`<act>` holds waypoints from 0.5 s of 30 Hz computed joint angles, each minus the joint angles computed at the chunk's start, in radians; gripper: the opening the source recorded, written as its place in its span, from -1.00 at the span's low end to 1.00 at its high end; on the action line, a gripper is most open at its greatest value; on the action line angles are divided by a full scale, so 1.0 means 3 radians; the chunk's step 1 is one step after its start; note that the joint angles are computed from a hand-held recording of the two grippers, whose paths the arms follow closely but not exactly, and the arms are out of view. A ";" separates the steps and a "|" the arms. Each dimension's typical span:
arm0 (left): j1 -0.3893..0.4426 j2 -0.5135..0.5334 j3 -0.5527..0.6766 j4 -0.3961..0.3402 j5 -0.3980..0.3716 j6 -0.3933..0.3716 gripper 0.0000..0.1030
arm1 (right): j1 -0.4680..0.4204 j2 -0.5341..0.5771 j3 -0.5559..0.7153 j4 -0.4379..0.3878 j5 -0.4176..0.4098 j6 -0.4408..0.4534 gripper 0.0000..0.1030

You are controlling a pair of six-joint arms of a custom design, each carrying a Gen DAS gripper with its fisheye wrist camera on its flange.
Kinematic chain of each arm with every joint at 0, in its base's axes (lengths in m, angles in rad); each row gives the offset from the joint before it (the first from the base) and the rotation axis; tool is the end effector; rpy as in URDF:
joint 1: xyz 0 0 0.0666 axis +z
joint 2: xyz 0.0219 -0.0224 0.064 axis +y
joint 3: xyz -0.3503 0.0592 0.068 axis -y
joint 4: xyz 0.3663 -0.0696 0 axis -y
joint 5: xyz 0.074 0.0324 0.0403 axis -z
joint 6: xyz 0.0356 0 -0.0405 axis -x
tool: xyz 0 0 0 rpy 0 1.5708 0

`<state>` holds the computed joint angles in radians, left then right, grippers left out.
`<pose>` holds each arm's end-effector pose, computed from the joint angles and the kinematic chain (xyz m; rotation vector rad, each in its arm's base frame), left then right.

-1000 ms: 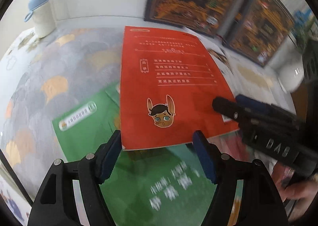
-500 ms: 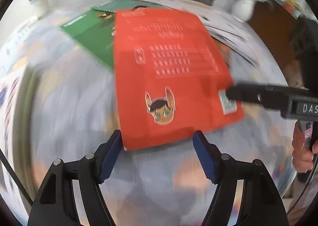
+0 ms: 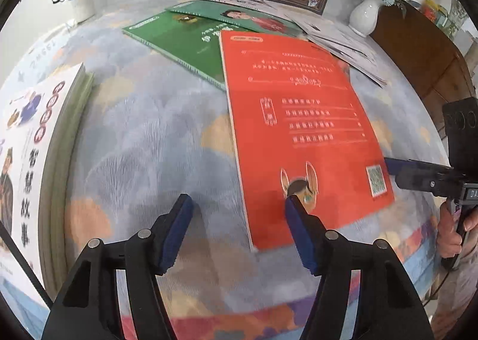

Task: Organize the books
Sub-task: 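Close both tools on the red book's edge and lift it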

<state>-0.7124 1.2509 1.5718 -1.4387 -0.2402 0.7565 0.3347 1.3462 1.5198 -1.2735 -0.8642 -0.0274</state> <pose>0.2862 -0.2366 0.5023 -0.1317 2.6404 -0.1714 0.3831 0.1615 0.4639 -0.6712 2.4849 1.2710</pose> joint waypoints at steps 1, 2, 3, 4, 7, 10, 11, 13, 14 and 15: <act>0.0005 0.0009 -0.0010 0.0042 -0.0038 -0.0028 0.22 | -0.0022 0.0023 0.0013 -0.0027 -0.0062 -0.0018 0.02; 0.0002 0.0009 -0.0022 0.0074 -0.0077 -0.0016 0.22 | -0.0033 0.0086 0.0061 -0.0057 -0.0121 -0.0059 -0.01; 0.0004 0.0022 -0.0019 0.0096 -0.0111 0.0025 0.22 | -0.0029 0.0161 0.0129 -0.0104 -0.0151 -0.0069 -0.04; -0.0001 0.0025 -0.0018 0.0100 -0.0140 0.0048 0.22 | -0.0022 0.0228 0.0203 -0.0167 -0.0170 -0.0051 -0.07; -0.0014 0.0019 -0.0062 0.0223 -0.0222 0.0012 0.24 | -0.0016 0.0401 0.0397 -0.0368 -0.0225 0.0018 -0.15; -0.0005 -0.0035 -0.0147 0.0365 -0.0216 -0.0050 0.25 | -0.0017 0.0612 0.0660 -0.0699 -0.0275 0.0193 -0.15; 0.0002 -0.0047 -0.0166 0.0400 -0.0220 -0.0074 0.25 | -0.0007 0.0698 0.0768 -0.0805 -0.0295 0.0207 -0.15; 0.0004 -0.0064 -0.0184 0.0435 -0.0223 -0.0030 0.25 | 0.0025 0.0801 0.0904 -0.0891 -0.0282 0.0177 -0.15; -0.0003 -0.0056 -0.0176 0.0431 -0.0241 -0.0026 0.25 | 0.0053 0.0824 0.0958 -0.0914 -0.0223 0.0163 -0.15; -0.0018 -0.0044 -0.0162 0.0406 -0.0268 -0.0007 0.25 | 0.0076 0.0821 0.0971 -0.0893 -0.0164 0.0133 -0.15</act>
